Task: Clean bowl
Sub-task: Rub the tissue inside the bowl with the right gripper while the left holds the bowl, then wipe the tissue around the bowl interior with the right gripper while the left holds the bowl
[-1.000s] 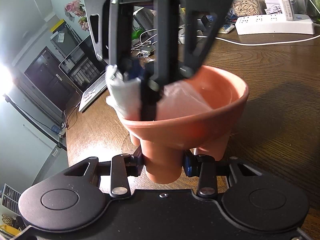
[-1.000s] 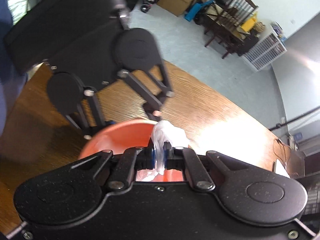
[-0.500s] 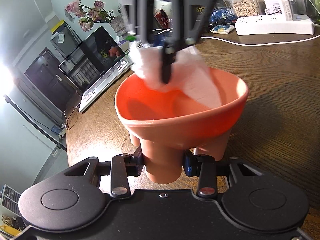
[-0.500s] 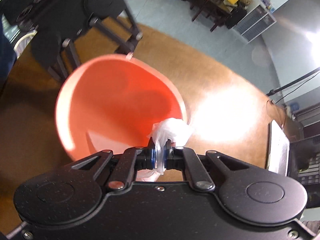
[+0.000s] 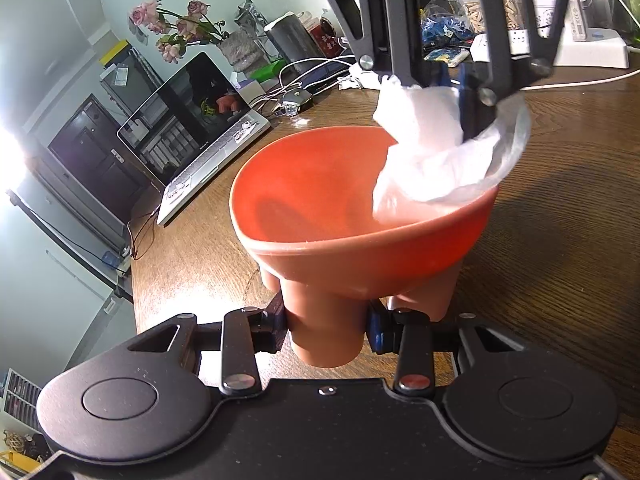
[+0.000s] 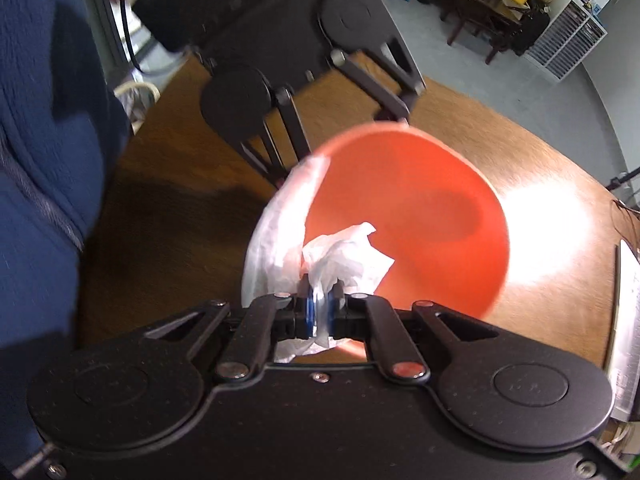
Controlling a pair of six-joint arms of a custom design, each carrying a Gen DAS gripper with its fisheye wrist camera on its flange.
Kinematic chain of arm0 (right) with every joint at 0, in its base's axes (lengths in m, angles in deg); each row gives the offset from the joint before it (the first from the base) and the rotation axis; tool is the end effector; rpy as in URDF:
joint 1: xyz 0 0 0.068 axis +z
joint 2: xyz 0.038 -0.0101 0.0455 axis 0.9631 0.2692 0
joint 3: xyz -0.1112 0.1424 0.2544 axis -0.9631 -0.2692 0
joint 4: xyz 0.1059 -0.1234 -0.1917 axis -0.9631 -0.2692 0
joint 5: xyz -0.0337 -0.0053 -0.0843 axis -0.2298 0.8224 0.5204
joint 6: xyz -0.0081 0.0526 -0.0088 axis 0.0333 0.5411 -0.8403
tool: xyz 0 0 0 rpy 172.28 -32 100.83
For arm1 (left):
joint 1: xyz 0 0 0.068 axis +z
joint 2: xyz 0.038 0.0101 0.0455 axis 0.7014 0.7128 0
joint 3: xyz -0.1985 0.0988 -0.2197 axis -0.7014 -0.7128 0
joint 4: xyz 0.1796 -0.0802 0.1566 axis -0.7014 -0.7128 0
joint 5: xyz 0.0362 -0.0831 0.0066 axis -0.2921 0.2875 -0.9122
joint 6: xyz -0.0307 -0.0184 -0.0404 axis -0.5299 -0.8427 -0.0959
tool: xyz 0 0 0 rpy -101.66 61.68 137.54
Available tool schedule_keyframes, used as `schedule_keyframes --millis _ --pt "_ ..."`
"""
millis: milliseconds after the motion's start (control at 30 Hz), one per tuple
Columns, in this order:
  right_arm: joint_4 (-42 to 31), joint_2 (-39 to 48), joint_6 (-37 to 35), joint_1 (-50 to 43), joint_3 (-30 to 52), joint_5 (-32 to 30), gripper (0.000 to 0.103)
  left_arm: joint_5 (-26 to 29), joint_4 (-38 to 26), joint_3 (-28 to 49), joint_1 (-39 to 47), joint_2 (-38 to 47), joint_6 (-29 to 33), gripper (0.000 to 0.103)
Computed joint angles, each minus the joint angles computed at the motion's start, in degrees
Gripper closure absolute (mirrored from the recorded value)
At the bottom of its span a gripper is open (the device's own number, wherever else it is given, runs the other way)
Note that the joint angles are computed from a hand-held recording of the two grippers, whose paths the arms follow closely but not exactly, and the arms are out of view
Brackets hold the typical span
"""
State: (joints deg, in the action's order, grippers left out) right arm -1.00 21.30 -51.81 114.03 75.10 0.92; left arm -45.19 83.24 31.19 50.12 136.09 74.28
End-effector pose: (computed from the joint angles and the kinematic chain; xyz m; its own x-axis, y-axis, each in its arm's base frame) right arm 0.1798 0.1565 0.3153 0.0168 -0.9337 -0.3576 -0.9845 0.0469 -0.1689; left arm 0.1970 0.0007 0.1246 0.0166 0.8088 -0.5878 0.7658 0.3677 0.5276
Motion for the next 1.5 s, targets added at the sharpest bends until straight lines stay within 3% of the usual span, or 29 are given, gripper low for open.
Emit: schedule_keyframes --millis 267,533,1033,1267,1500 --pt "5.4 3.4 1.8 1.8 1.3 -1.2 0.096 -0.4 0.5 -0.2 -0.6 0.0 0.2 0.066" --pt "10.6 6.0 3.7 -0.6 2.8 1.5 0.096 -0.2 1.1 -0.2 -0.3 0.5 0.1 0.066" --pt "5.1 6.0 1.0 -5.3 2.7 6.4 0.096 0.2 1.3 -0.1 -0.2 0.8 -0.5 0.066" --pt "1.2 3.5 1.3 -2.2 -0.4 2.1 0.096 0.0 1.6 -0.2 -0.4 0.7 -0.4 0.066" --pt "7.8 8.3 3.7 0.9 1.8 -0.6 0.096 -0.2 0.4 0.2 -0.5 0.2 -0.1 0.065"
